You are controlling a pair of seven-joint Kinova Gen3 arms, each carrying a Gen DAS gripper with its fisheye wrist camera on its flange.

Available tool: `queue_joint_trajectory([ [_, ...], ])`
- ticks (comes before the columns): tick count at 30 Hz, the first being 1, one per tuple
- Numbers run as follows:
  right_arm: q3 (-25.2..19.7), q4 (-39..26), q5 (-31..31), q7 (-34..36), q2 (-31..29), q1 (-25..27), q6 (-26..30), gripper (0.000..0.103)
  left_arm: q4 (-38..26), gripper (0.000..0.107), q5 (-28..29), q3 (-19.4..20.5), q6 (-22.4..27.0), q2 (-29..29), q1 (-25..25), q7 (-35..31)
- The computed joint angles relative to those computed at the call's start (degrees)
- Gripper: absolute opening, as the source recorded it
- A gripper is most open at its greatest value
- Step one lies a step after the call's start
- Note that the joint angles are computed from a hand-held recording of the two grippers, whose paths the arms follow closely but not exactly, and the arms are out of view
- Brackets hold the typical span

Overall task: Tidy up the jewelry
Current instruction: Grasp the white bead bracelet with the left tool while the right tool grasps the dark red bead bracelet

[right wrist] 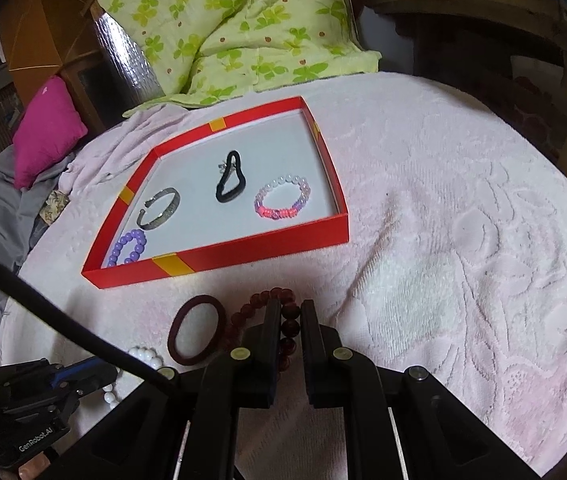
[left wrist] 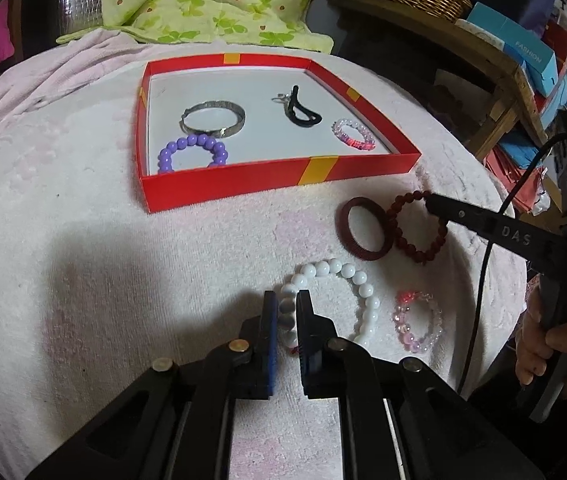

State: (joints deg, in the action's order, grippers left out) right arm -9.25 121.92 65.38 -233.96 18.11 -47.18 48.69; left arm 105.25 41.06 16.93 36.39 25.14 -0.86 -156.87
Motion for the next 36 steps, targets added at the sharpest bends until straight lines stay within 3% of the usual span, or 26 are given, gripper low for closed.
queue_joint_trajectory([
  [1,0.02,0.18,-0.08,-0.11,-0.12,0.31,-0.69,0.011,0.53,0.013,0.84,0.61,-0.58,-0.37,-0.56,-1.31],
  [2,0.11,0.37,0.12,-0.4,-0.14,0.49,-1.22,0.011,0.96,0.024,1.61,0.99,-1.01,-0.68,-0.93,-2.3],
  [3,0.15,0.64,0.33,-0.87,-0.24,0.55,-1.61,0.011,1.2,0.043,2.21,1.14,-1.15,-0.88,-1.21,-2.98],
  [5,0.15,0.82,0.49,-1.11,-0.33,0.6,-1.78,0.011,2.18,0.058,4.71,2.06,-1.31,-1.41,-2.47,-5.86],
  [9,0.11,1.11,0.54,-1.41,-0.49,0.84,-2.34,0.011,3.43,0.069,6.79,1.85,-0.43,-2.1,-2.17,-10.82],
  [13,0.09,1.4,0.82,-1.94,-0.6,1.06,-3.09,0.011,3.45,0.069,2.28,-0.85,-2.38,-1.62,2.43,-7.41],
  [18,0.19,1.26,0.64,-1.52,-0.49,1.34,-3.71,0.011,4.56,0.069,-0.01,0.16,-5.36,-1.64,2.71,-6.0],
  [20,0.34,1.47,1.02,-1.94,-0.6,1.42,-4.17,0.011,5.14,0.066,0.09,1.03,-6.45,-1.72,2.13,-6.47],
  [26,0.24,1.89,1.49,-3.15,-0.77,1.21,-3.85,0.011,5.37,0.027,-0.38,1.95,-8.3,-1.69,1.1,-4.86],
  [30,-0.02,2.1,2.05,-4.45,-0.91,0.87,-3.01,0.011,4.01,0.01,-0.22,1.98,-6.29,-0.95,0.01,-3.05],
  [36,-0.6,2.33,3.06,-6.0,-1.07,0.44,-1.64,0.011,3.25,0.01,0.75,2.05,-4.71,-0.65,-0.76,-2.65],
])
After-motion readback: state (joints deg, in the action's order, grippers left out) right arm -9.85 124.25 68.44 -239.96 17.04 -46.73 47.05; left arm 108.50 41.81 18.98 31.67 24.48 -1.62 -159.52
